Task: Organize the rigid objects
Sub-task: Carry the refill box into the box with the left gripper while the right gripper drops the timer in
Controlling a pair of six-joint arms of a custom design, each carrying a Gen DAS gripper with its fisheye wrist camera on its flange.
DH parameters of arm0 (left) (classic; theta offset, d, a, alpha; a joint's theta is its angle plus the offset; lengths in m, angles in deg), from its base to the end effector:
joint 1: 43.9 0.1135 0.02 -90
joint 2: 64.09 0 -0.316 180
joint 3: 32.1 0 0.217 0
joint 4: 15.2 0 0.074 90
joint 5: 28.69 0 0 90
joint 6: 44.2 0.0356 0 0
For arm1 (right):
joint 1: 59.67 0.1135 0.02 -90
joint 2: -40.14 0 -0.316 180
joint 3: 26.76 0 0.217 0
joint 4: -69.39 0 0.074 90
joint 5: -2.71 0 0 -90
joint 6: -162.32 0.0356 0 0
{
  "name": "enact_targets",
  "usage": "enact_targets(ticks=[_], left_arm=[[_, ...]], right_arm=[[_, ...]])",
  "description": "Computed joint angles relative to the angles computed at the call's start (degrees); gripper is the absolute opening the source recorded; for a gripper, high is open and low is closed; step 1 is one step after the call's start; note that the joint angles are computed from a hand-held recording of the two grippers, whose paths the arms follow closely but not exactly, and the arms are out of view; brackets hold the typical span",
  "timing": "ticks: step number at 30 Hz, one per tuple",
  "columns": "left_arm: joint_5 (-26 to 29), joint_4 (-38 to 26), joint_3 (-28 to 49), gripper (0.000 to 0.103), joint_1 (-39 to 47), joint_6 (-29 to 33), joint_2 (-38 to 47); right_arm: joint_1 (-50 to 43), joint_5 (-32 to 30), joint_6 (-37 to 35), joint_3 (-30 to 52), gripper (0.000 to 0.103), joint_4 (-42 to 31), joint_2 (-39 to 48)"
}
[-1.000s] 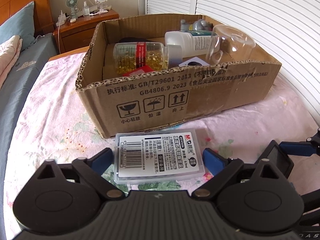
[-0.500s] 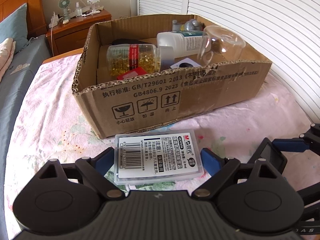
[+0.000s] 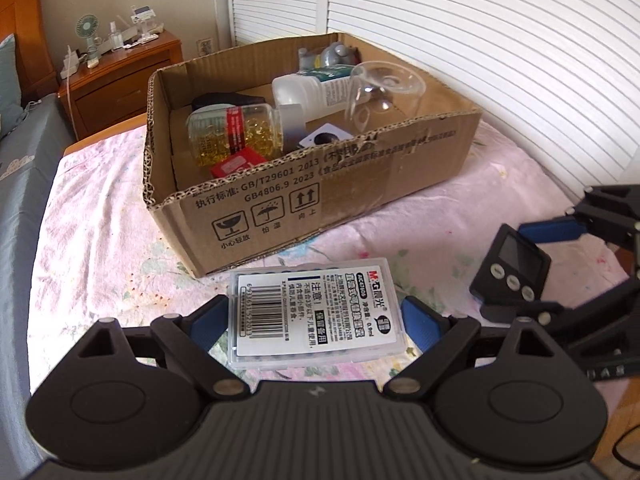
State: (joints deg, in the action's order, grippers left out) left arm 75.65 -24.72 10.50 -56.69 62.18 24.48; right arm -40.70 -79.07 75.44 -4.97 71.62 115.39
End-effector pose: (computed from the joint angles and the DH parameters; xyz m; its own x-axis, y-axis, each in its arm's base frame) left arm 0.2169 -0.0583 0.1840 -0.6719 0.4327 -0.6011 0.5637 0.8252 -0.0360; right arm 0.1314 0.0398 0.1596 -0.7491 -0.2005 -0.6313 -0.1966 0.9774 -0.0772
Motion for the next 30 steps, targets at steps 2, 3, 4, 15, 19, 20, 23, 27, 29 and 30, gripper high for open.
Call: enact_targets(ticks=[2,3,4,15,19,20,23,27,29,30], left_arm=[[1.4,-3.7,1.6,0.091,1.0,1.4,-1.9],[2.0,-5.2,2.3,0.091,1.4,2.0,-2.8],[2.8,-6.7,3.0,0.091,2.0,2.7,-3.8],[4.8,-12.1,14.9,0.091,2.8,1.9,-3.9],[1.9,-10.9,20.7,0.091,1.3,0.4,1.1],[1.2,-10.6,22.3,0.091,1.0,0.0,2.7],[0.2,-10.9,26.9,0.091,0.7,-1.1,7.2],[-2.1,-11.1,32.0,0.091,0.1,-1.9,12.2],[-2.4,-12.3,35.0,0.091,0.0,-2.7,14.9],[-2.4,-12.7,36.2,0.091,0.0,-3.2,16.1]], right_arm=[[-1.7,-0.8,-2.0,1.7,0.074,-3.8,-3.1],[-2.7,-1.2,-3.3,2.8,0.074,-5.8,-4.7],[-4.0,-1.9,-4.7,3.8,0.074,-7.6,-6.3],[-19.5,-10.2,-17.2,18.0,0.074,-9.8,-2.7],[-21.1,-11.2,-17.5,22.5,0.074,-6.7,5.1],[-21.3,-11.4,-17.7,23.5,0.074,-6.1,7.0],[-21.7,-12.2,-17.9,25.7,0.074,-5.0,11.2],[-23.1,-16.0,-18.2,27.5,0.074,-5.5,14.5],[-23.9,-17.6,-17.8,27.6,0.074,-5.0,15.2],[-24.3,-18.4,-17.6,27.4,0.074,-4.7,15.4]])
